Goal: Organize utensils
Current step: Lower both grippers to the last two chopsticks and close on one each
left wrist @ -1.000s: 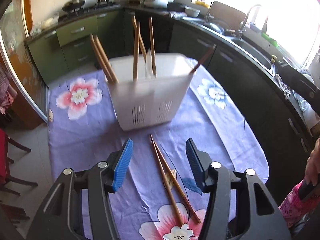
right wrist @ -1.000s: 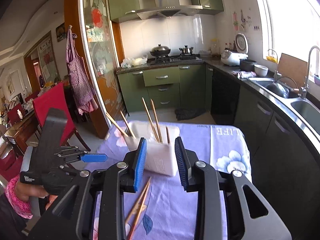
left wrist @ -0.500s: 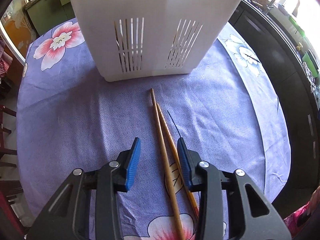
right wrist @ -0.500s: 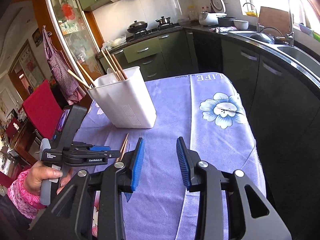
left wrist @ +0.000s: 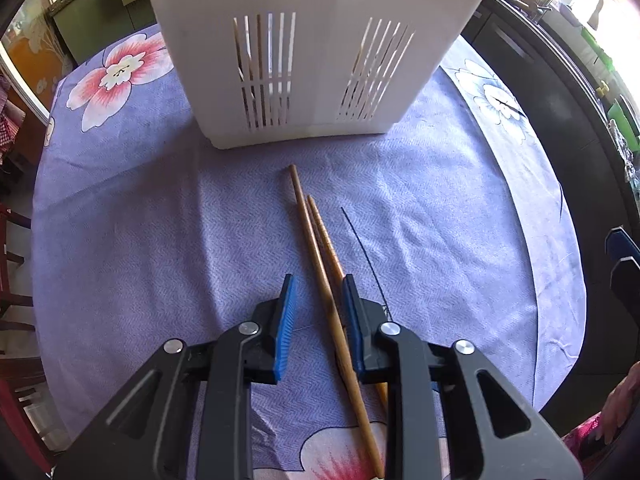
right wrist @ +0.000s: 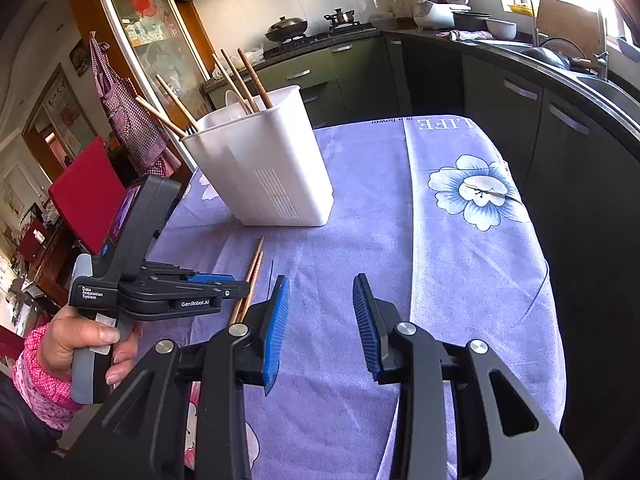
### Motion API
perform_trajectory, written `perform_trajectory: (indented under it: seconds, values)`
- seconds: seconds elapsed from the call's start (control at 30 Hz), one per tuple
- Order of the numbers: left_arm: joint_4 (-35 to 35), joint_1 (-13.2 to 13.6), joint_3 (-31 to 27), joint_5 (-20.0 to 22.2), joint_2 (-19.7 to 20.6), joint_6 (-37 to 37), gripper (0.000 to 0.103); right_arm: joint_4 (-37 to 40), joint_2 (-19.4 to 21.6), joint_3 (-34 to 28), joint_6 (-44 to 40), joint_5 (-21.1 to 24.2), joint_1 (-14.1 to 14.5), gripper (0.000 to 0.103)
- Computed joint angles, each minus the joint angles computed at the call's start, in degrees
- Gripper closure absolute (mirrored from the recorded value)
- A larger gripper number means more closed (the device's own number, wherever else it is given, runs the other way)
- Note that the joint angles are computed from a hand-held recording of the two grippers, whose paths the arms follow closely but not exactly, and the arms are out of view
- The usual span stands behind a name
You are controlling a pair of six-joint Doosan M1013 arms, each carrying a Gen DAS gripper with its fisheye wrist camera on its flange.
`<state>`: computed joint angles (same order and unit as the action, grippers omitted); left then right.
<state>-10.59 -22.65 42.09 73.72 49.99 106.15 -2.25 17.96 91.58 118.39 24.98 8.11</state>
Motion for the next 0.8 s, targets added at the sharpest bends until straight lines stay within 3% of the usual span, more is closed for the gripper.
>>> perform_trajectory:
  seconds: [0.27, 0.3, 0.43, 0.57, 0.8]
  values:
    - [2.8, 0.1, 0.9, -1.0, -0.5, 0.7, 0.084, 1.6, 0.6, -0.6, -1.8, 0.5, 0.2, 0.07]
    - [3.3, 0.0, 1.4, -1.6, -0.8, 0.9, 0.092, 1.7, 0.6, -0.6, -1.8, 0.6, 0.2, 0.07]
    - [2.8, 0.3, 0.7, -0.9, -0.4, 1.6, 0.097, 1.9, 1.1, -1.1, -2.1, 1.4, 0.1, 0.068]
    - [2.5, 1.4, -0.6, -0.1, 0.1, 1.9, 0.097, 1.9, 2.7, -2.8, -3.3, 4.3, 0.3, 0.068]
    - [1.6, 3.3, -1.1, -2.2, -0.6, 1.3, 0.097, 2.1, 8.9, -9.7, -9.0, 12.2, 2.6, 0.068]
